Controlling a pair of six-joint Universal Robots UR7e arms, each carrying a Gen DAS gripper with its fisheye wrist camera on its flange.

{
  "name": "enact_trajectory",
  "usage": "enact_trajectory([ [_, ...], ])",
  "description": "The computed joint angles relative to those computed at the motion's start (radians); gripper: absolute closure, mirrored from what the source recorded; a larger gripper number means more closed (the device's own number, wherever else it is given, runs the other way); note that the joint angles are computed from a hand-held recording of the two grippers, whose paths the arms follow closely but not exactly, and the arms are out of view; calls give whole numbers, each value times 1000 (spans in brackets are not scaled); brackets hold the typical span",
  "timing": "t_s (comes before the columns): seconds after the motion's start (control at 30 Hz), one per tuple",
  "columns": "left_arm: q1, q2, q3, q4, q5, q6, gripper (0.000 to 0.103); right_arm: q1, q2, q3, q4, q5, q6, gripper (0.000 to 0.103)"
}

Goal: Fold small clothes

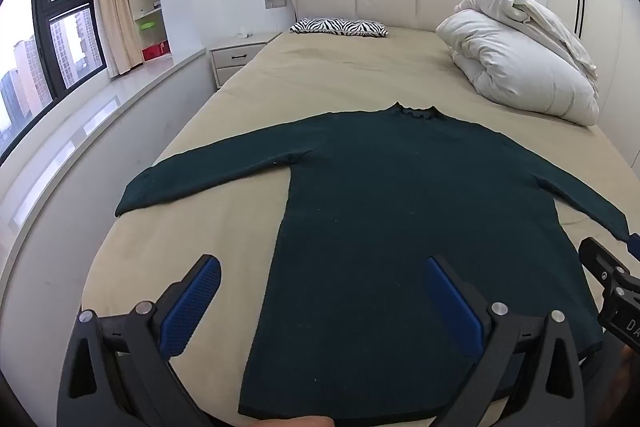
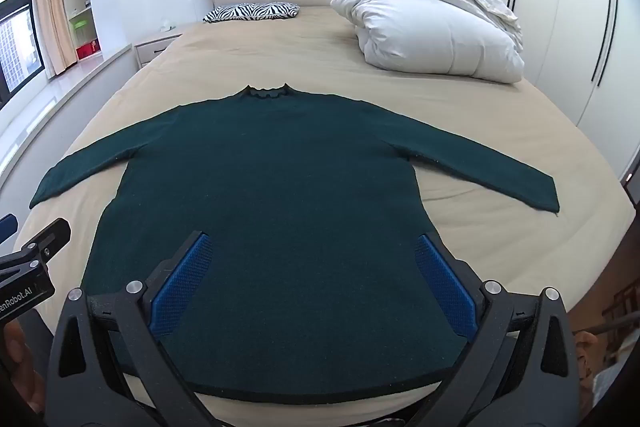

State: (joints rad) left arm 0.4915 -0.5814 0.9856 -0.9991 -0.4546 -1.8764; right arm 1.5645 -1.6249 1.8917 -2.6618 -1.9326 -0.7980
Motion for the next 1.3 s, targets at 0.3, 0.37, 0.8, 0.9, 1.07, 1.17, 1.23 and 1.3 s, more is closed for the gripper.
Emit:
enact_trajectory([
  [0.3,-1,-20,23,0,-3,1,0,0,1,3,-12,1,-7,0],
  [0.37,-2,-27,31,0,-3,1,0,0,1,2,-10,1,-3,0],
  [0.8,0,-4,7,9,-6,-5,0,4,3,14,-24,-3,-5,0],
  [0.9,-1,-5,12,7,-6,-4,0,3,2,13,-22,-2,-7,0],
  [1.07,-1,-6,15,-1,-8,0,0,-1,2,16,-21,-1,-10,0],
  [1.17,-2,-3,15,-3,-10,1,0,-1,2,17,-22,-2,-10,0],
  [1.23,-2,-1,13,-1,-10,0,0,-3,2,17,-22,-1,-10,0],
  [1.3,-2,-1,13,-3,-10,1,0,-3,3,16,-21,-1,-10,0],
])
